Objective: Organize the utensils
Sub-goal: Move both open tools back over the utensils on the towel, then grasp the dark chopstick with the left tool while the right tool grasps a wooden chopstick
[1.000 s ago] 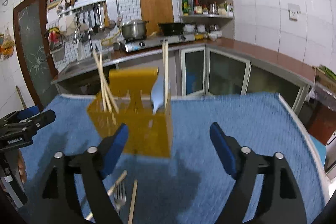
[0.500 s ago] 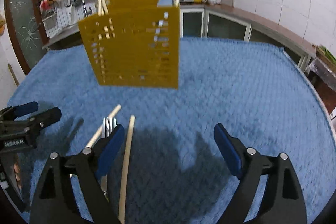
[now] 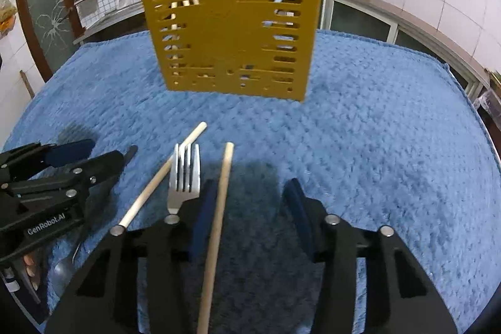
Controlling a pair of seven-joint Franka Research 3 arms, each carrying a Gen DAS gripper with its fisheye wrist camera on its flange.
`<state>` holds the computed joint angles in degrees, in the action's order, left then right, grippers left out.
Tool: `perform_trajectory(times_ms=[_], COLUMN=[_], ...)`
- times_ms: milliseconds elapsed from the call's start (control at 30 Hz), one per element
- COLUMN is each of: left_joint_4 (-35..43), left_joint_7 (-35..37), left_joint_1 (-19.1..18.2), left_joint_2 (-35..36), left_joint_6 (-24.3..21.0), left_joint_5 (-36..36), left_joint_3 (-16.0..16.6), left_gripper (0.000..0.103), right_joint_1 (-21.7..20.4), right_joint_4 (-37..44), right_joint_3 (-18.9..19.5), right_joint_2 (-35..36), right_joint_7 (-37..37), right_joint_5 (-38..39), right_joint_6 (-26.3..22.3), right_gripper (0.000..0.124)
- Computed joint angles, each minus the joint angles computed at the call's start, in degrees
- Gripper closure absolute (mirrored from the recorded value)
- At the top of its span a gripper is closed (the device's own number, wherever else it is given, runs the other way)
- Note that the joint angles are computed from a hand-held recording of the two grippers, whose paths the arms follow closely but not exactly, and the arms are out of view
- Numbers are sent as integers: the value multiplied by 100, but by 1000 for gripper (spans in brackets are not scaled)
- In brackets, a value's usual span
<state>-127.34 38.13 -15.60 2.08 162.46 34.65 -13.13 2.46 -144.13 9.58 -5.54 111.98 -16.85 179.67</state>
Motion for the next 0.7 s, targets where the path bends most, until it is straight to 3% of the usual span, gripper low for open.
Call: perform_trajectory(times_ms=[233, 400, 467, 533, 700], left_joint_4=[30, 95, 158, 186, 27], left_joint_7=[161, 159, 42, 41, 456], left_joint_1=[-45, -76, -104, -112, 4], left_joint_2=[17, 98, 145, 158, 87], left_joint_6=[-46, -81, -133, -160, 129], left_joint_5=[-144, -99, 93, 130, -513], left_joint_3=[-34, -27, -7, -1, -2], left_gripper=[66, 68, 69, 79, 93], right_joint_1=[280, 475, 660, 813, 1147], right_joint_4=[141, 396, 471, 486, 345], right_joint_3=[-159, -312, -449, -552, -811], right_joint_2=[91, 274, 312, 289, 107], right_joint_7=[-286, -363, -726, -1166, -2446], right_joint_5=[356, 430, 891, 1394, 2969], right_joint_6=[-111, -277, -371, -461, -469], right_gripper=[103, 110, 113, 116, 117])
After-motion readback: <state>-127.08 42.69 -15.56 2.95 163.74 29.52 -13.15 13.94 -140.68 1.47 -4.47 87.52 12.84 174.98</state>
